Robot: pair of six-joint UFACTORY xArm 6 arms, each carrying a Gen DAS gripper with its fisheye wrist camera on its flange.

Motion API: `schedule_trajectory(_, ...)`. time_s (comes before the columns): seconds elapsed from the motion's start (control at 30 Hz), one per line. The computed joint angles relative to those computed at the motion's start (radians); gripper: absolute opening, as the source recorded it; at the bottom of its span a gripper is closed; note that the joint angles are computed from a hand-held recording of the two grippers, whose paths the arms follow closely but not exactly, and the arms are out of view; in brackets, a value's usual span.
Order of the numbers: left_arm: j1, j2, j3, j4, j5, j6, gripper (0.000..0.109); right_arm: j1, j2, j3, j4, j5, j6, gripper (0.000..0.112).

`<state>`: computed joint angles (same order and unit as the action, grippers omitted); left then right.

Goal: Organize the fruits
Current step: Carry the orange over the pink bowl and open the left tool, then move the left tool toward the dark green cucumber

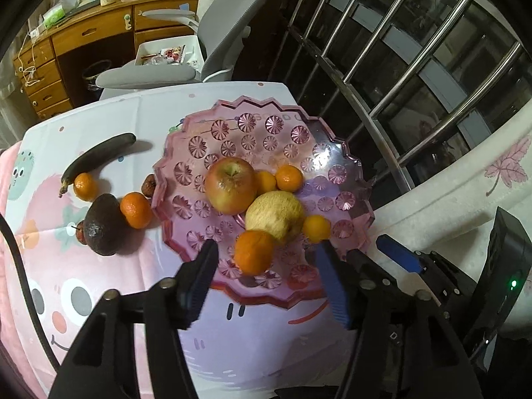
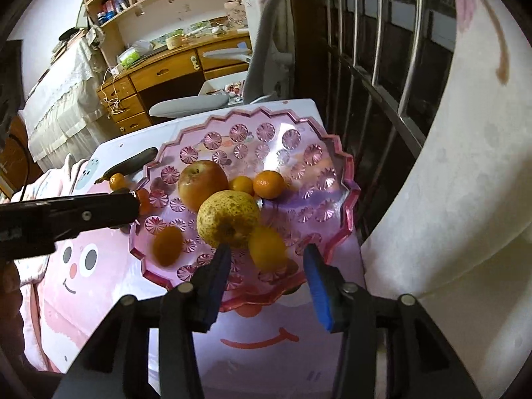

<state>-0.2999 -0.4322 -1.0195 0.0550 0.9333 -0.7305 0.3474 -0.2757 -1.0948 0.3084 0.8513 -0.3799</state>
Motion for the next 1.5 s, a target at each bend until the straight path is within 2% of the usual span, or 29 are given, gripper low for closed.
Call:
schedule_trajectory(0.07,0.001,-0.009,0.002,0.004,0.016,-0.005,0.063,0.001,0.001,-0.001,-0.003,0.005,0.011,0.048)
schedule_trajectory(0.13,0.002,-0.023,0.006,0.012,0.035,-0.016,0.071,0.003,0.0,-0.003,-0.005,0.011,0.021,0.048)
schedule_trajectory(0.3,0.004,-0.082,0.038,0.022,0.081,-0.039,0.077,0.014,-0.001,-0.012,-0.007,0.048,0.057,0.052)
schedule_trajectory(0.57,0.013,-0.258,0.145,0.024,0.188,-0.072,0.086,0.043,-0.033,-0.006,-0.011,0.133,0.182,0.056)
schedule_trajectory(0.87,0.072,-0.511,0.221,0.046,0.435,0.023,0.091,0.153,-0.126,0.057,-0.098,0.162,0.467,0.056)
schedule_trajectory(1.0,0.18,-0.624,0.248,0.001,0.533,0.161,0.091,0.225,-0.167,0.092,-0.124,0.167,0.622,0.056)
schedule_trajectory(1.2,0.44,-0.712,0.255,-0.068,0.656,0.481,0.091,0.339,-0.213,0.145,-0.17,0.151,0.843,0.056)
schedule_trajectory(1.27,0.557,-0.708,0.243,-0.09,0.686,0.629,0.091,0.363,-0.215,0.153,-0.167,0.142,0.89,0.056)
schedule_trajectory(1.37,0.655,-0.676,0.217,-0.082,0.693,0.784,0.091,0.388,-0.208,0.157,-0.15,0.128,0.958,0.056)
schedule_trajectory(1.5,0.689,-0.606,0.178,-0.036,0.642,0.898,0.091,0.413,-0.175,0.138,-0.123,0.112,1.019,0.056)
